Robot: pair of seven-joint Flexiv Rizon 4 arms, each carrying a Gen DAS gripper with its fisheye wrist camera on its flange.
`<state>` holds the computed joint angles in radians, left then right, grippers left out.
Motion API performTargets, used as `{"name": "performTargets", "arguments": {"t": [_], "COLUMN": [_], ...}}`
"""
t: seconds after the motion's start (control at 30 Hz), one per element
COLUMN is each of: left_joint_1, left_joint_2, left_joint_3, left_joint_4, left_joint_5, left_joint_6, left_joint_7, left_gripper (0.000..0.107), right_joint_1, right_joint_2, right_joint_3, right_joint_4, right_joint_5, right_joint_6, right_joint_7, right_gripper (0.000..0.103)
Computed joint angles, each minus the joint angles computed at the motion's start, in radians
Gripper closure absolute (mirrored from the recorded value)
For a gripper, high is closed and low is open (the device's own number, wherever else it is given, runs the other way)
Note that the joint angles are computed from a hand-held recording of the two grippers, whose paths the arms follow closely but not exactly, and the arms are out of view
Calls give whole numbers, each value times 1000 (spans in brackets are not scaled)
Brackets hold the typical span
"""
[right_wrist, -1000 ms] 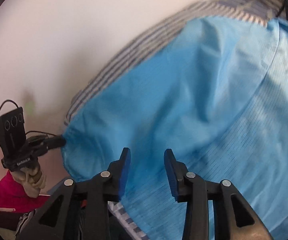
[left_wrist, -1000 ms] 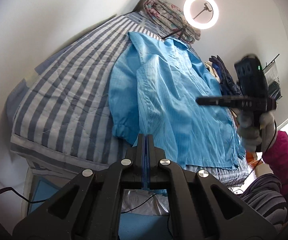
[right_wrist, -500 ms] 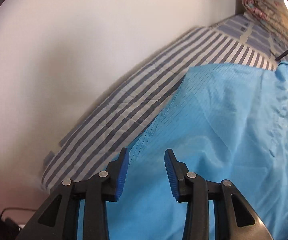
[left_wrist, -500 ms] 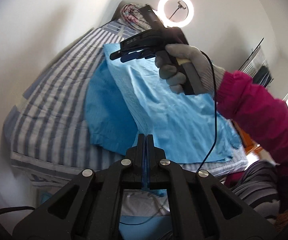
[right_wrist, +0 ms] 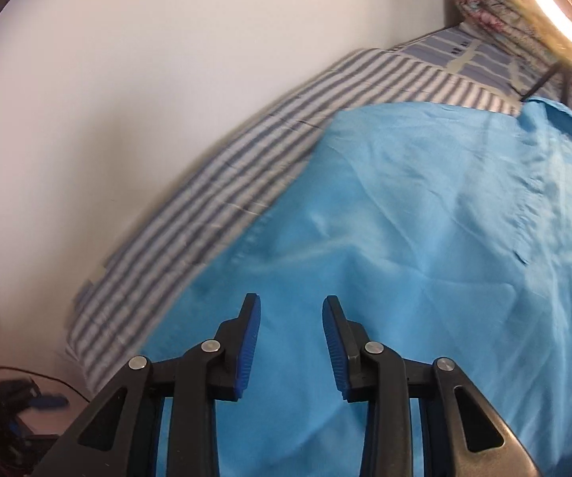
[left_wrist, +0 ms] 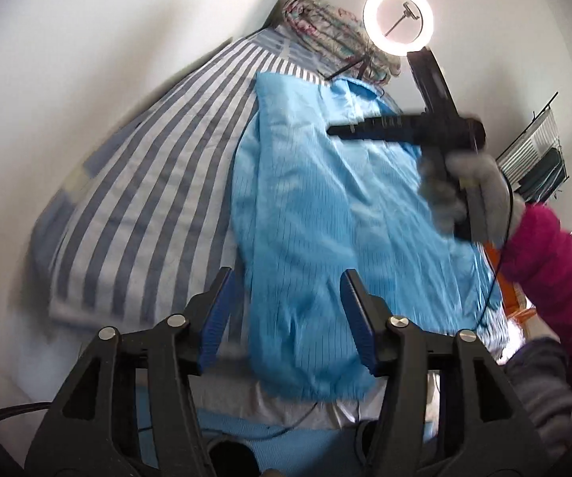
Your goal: Fold large clothes
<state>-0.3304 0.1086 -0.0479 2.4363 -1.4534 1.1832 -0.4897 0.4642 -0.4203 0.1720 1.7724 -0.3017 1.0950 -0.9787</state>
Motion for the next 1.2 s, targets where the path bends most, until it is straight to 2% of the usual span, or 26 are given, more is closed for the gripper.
{"name": "performTargets", "arguments": {"t": [0.07, 0.13, 0.2, 0.27, 0.37, 0.53, 0.6, 0.7, 0.8, 0.87, 1.0, 1.1, 1.2], "left_joint_1": [5, 21, 38, 41, 35, 28, 32, 39, 42, 38, 19, 12, 25], "left_joint_2": [-43, -94, -129, -148, -153, -158, -157, -135, -111, -104, -119, -159, -187], "left_joint_3": [-6, -6, -8, -17, -28, -31, -28, -20, -11, -14, -30, -42, -37], "left_joint_4": [-29, -60, -76, -79, -69, -61, -59, -50, -43, -45, -68, -97, -104], "left_joint_5": [1, 19, 60, 88, 89, 105, 119, 77, 43, 26, 11, 46, 162], "left_joint_6": [-5, -46, -68, -52, -18, 45, 63, 34, -7, -7, 17, 40, 47], "left_joint_7": [-5, -33, -79, -92, -81, -84, -95, -72, -70, -69, -48, -54, -152], "left_gripper": [52, 63, 87, 101, 106, 107, 107, 107, 107, 106, 106, 106, 103], "right_joint_1": [4, 4, 8, 18, 27, 40, 20, -27, 1, 40, 105, 65, 4], "right_joint_2": [-10, -28, -60, -81, -121, -171, -180, -164, -91, -34, 64, 86, 73], "right_joint_3": [-13, -13, -8, -4, -1, 4, 29, 78, 33, -26, -151, -106, -9], "right_joint_4": [7, -7, -40, -49, -82, -120, -133, -125, -39, 41, 217, 245, 216], "right_joint_5": [-4, -7, -7, -6, 3, 21, 47, 125, 99, 32, -134, -143, -78], "right_joint_6": [35, 39, 21, 15, 4, 24, 31, 68, 106, 143, 286, 266, 203], "right_joint_7": [26, 24, 11, 6, -3, -5, -43, -102, -85, -34, 158, 188, 107], "right_gripper": [74, 76, 78, 79, 80, 81, 81, 81, 79, 78, 74, 74, 73]}}
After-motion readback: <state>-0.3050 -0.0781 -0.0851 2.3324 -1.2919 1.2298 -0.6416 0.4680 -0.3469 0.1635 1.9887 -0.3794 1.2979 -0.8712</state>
